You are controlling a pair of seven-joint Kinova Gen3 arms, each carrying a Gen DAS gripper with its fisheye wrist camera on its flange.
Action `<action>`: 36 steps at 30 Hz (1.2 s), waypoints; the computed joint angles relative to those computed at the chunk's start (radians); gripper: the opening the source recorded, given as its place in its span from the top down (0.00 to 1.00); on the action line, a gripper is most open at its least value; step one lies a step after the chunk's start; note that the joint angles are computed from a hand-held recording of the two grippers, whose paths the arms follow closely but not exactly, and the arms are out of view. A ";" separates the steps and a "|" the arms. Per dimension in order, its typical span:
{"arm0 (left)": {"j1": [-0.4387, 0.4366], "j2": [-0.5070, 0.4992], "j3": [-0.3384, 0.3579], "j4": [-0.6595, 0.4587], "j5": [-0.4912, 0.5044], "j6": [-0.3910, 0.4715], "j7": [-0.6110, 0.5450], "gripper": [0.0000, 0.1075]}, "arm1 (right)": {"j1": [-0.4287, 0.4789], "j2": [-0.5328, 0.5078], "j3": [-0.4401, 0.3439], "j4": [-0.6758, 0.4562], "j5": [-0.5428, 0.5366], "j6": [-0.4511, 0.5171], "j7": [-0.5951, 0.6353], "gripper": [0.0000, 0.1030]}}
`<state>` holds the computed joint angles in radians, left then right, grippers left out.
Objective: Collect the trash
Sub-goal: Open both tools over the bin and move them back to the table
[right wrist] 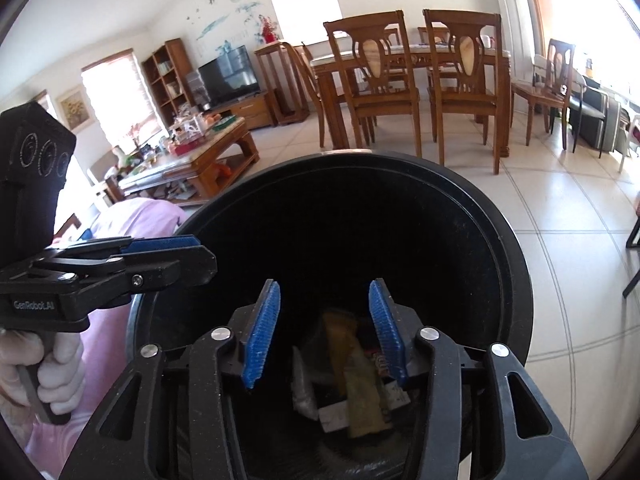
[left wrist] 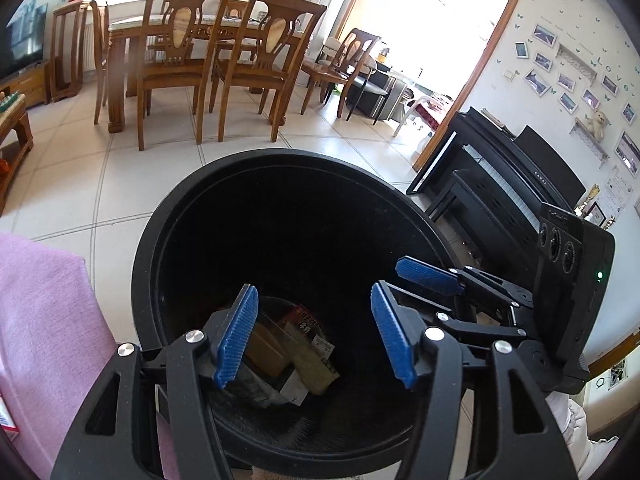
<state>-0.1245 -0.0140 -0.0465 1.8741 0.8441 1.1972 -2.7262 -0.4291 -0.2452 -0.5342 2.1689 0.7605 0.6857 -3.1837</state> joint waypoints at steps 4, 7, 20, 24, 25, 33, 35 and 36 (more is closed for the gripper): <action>-0.010 -0.028 -0.017 0.013 0.015 0.004 -0.009 0.33 | 0.001 -0.007 -0.015 0.002 0.007 0.011 -0.022 0.42; -0.031 -0.080 -0.052 0.054 0.050 -0.017 -0.037 0.21 | 0.005 -0.014 -0.031 0.005 0.027 0.014 -0.049 0.33; -0.217 -0.212 -0.337 0.060 0.058 0.076 -0.128 0.09 | -0.140 0.127 -0.079 -0.160 0.177 0.164 -0.120 0.17; -0.303 -0.185 -0.428 0.022 0.055 0.135 -0.164 0.09 | -0.209 0.202 -0.064 -0.241 0.224 0.177 -0.105 0.17; -0.335 -0.161 -0.457 0.004 0.065 0.166 -0.163 0.09 | -0.227 0.226 -0.060 -0.267 0.237 0.179 -0.099 0.17; -0.561 -0.064 -0.541 -0.056 0.092 0.179 -0.137 0.09 | -0.372 0.421 -0.003 -0.518 0.286 0.189 0.056 0.17; -0.606 -0.046 -0.539 -0.061 0.096 0.149 -0.120 0.09 | -0.406 0.470 0.012 -0.586 0.286 0.189 0.109 0.15; -0.623 -0.041 -0.531 -0.064 0.091 0.134 -0.113 0.09 | -0.421 0.497 0.018 -0.623 0.283 0.184 0.140 0.15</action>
<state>-0.7472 -0.0555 -0.5775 1.8105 0.9355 1.3309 -2.8391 -0.8500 0.2516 -0.5157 1.5457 1.0436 0.8700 -3.0436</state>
